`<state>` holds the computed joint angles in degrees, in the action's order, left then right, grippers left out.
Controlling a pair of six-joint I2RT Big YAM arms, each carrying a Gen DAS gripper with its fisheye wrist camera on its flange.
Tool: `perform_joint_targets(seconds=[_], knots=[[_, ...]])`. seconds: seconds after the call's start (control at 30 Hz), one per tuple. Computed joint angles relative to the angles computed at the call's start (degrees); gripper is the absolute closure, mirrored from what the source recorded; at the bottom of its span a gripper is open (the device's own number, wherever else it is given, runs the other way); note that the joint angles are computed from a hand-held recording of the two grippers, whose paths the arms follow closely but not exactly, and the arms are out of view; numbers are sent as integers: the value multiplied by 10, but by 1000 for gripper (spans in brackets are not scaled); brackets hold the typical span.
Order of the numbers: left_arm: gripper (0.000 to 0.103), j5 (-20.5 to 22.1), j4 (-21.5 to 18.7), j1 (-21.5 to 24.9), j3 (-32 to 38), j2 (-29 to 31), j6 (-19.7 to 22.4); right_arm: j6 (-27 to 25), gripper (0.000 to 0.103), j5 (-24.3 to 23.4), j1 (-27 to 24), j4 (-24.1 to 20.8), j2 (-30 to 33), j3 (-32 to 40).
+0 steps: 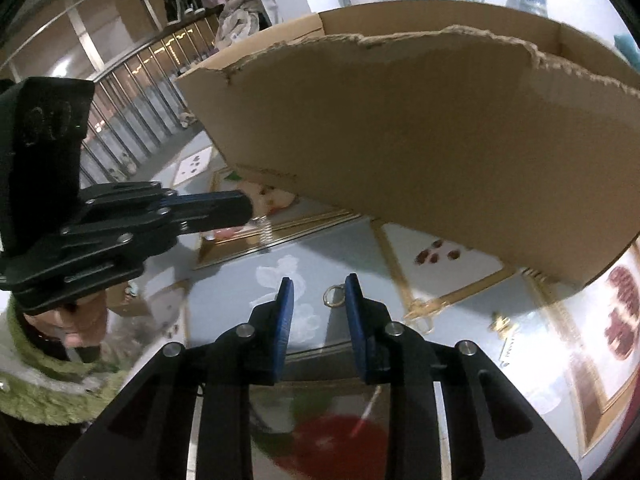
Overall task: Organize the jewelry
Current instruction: 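Close the left gripper on a small silver clasp piece and lift it, then close the right gripper on the small silver ring and lift it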
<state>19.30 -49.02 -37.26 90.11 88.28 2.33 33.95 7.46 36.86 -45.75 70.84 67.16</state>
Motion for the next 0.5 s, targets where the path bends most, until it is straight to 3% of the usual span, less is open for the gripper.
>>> perform_joint_targets(seconds=[0.17,0.5], knots=[[102,0,2,0,-3,-3,3,-6,77,-5,10,4,1,2],[102,0,4,1,-7,-6,2,-89,78,46,15,-32,14,19]])
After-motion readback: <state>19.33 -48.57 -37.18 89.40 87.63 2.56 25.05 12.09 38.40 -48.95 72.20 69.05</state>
